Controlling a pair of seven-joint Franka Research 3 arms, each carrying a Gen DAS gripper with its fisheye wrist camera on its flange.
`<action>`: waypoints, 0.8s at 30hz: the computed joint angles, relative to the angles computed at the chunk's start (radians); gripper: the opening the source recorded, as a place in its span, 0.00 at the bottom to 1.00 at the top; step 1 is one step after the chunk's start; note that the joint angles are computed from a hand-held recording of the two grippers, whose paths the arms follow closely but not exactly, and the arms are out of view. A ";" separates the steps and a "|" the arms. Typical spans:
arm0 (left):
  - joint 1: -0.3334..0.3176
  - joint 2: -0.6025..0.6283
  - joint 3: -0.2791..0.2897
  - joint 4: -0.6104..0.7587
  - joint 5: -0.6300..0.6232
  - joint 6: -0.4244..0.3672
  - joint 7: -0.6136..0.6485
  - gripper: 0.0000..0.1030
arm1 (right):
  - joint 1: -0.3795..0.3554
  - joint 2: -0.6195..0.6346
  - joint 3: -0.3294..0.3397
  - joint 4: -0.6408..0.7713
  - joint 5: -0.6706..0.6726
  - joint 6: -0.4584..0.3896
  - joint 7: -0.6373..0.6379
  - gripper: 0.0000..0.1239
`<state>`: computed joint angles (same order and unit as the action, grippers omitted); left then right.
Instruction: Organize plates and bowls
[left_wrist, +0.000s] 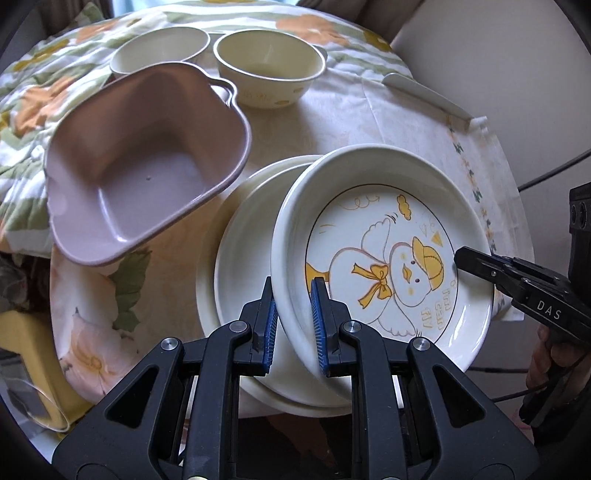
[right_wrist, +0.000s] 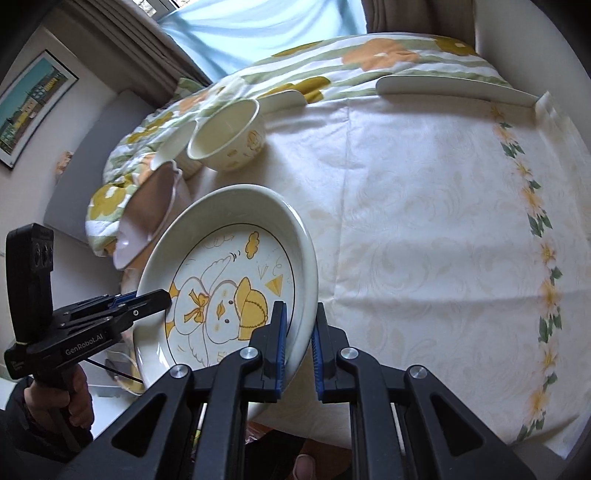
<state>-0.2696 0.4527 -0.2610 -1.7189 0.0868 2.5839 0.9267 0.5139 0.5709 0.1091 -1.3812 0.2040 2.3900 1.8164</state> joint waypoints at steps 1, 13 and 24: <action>0.006 0.005 -0.003 0.001 -0.002 0.001 0.015 0.15 | 0.008 -0.004 -0.006 -0.009 -0.005 0.008 0.019 0.09; -0.031 0.039 0.031 0.047 0.099 -0.056 0.054 0.15 | 0.046 -0.027 -0.028 -0.056 -0.083 0.045 0.128 0.09; -0.168 0.059 0.119 0.123 0.424 -0.192 -0.050 0.19 | 0.056 -0.031 -0.030 -0.062 -0.128 0.036 0.125 0.09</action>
<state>-0.4375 0.5115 -0.1424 -1.5960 0.5104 2.3921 0.8771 0.5701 0.5401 0.0786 -1.4428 0.0763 2.4262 1.9418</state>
